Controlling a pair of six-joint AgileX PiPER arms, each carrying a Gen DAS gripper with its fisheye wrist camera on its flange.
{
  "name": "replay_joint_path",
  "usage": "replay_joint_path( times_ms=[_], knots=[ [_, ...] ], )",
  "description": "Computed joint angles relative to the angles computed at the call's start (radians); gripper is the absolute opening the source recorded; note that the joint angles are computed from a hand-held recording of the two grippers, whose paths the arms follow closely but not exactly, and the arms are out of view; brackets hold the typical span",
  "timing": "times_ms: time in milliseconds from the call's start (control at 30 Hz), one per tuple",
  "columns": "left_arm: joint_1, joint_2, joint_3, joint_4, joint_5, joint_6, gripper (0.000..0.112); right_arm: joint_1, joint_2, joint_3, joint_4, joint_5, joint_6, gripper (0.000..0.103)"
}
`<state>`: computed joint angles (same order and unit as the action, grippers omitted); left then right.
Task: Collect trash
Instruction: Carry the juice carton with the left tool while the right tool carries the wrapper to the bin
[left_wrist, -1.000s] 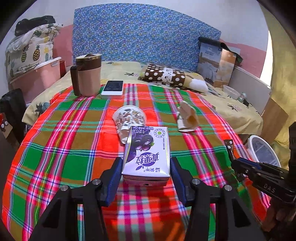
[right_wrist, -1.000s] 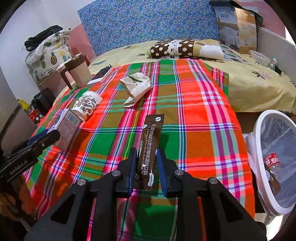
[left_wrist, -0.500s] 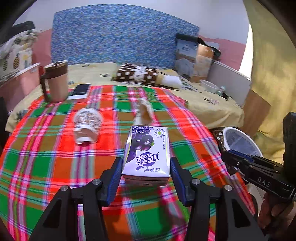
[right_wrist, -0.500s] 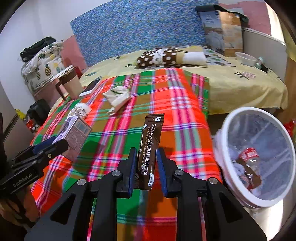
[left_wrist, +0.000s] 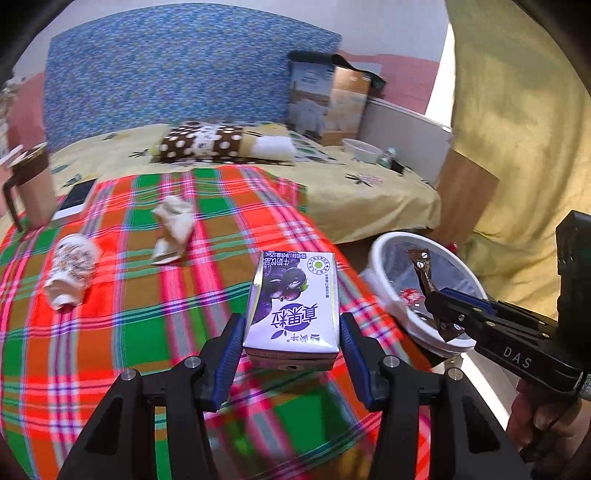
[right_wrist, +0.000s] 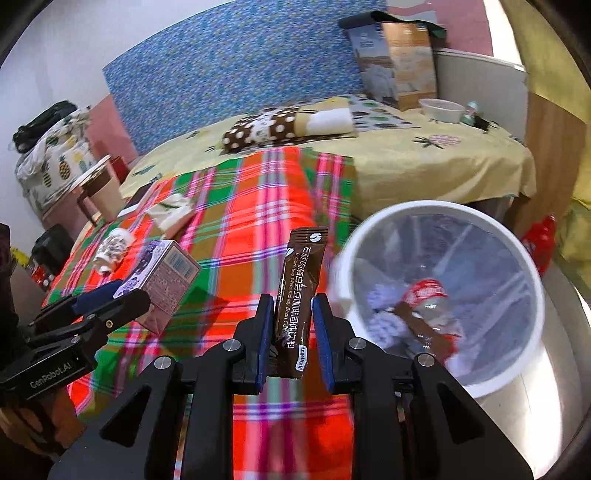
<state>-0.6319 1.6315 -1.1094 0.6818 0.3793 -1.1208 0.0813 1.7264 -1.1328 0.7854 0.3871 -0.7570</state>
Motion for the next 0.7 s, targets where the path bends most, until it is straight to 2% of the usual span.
replay_joint_path(
  times_ms=[500,700],
  knots=[
    [-0.067,0.237,-0.332,-0.234,0.027,0.301,0.052,-0.159,0.026,-0.02,0.002,-0.004,-0.001,0.024],
    [-0.074,0.35,-0.493,-0.362,0.061,0.449,0.052,-0.2,0.065,-0.052,-0.004,0.012,-0.001,0.024]
  ],
)
